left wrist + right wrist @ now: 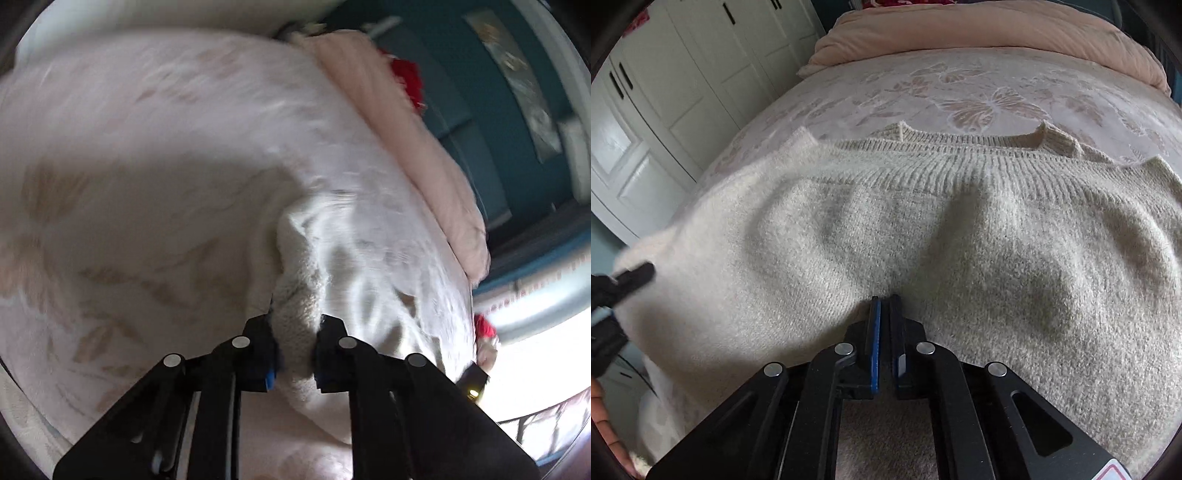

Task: Fold small clothes
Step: 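Grasp the folded sweater edge with the left gripper and lift it, then fold the lifted sweater edge over the body with the left gripper and release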

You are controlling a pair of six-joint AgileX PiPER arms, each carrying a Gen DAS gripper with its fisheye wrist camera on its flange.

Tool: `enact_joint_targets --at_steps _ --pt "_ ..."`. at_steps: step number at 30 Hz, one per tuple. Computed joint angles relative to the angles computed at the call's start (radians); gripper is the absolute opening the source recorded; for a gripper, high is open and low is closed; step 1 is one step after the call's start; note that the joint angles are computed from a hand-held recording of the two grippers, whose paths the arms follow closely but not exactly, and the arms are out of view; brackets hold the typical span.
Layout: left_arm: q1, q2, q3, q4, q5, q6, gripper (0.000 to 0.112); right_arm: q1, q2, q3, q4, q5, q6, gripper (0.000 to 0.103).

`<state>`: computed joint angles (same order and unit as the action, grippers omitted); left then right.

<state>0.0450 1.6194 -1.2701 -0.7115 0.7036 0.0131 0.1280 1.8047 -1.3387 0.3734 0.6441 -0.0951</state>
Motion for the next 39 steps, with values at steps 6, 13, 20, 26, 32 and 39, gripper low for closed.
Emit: enact_joint_targets --at_steps 6,13,20,26,32,39 --pt "-0.307 0.007 -0.325 0.306 0.072 -0.159 0.012 -0.193 -0.243 0.166 0.23 0.046 -0.211 0.004" --pt "-0.706 0.255 -0.661 0.532 0.186 -0.351 0.016 -0.629 -0.542 0.353 0.241 0.212 -0.421 0.012" --pt "-0.772 0.219 -0.376 0.495 0.051 -0.423 0.057 -0.956 -0.574 0.381 0.313 0.391 -0.635 0.02" --pt "-0.695 -0.002 -0.127 0.697 0.016 -0.5 0.079 -0.915 -0.539 0.32 0.441 0.448 -0.7 0.071" --pt "-0.621 0.007 -0.034 0.657 0.047 -0.397 0.08 -0.662 -0.344 0.178 0.401 0.402 -0.504 0.075" --pt "-0.634 0.053 -0.01 0.684 0.008 -0.345 0.045 -0.576 -0.215 0.074 0.47 0.398 -0.389 0.021"
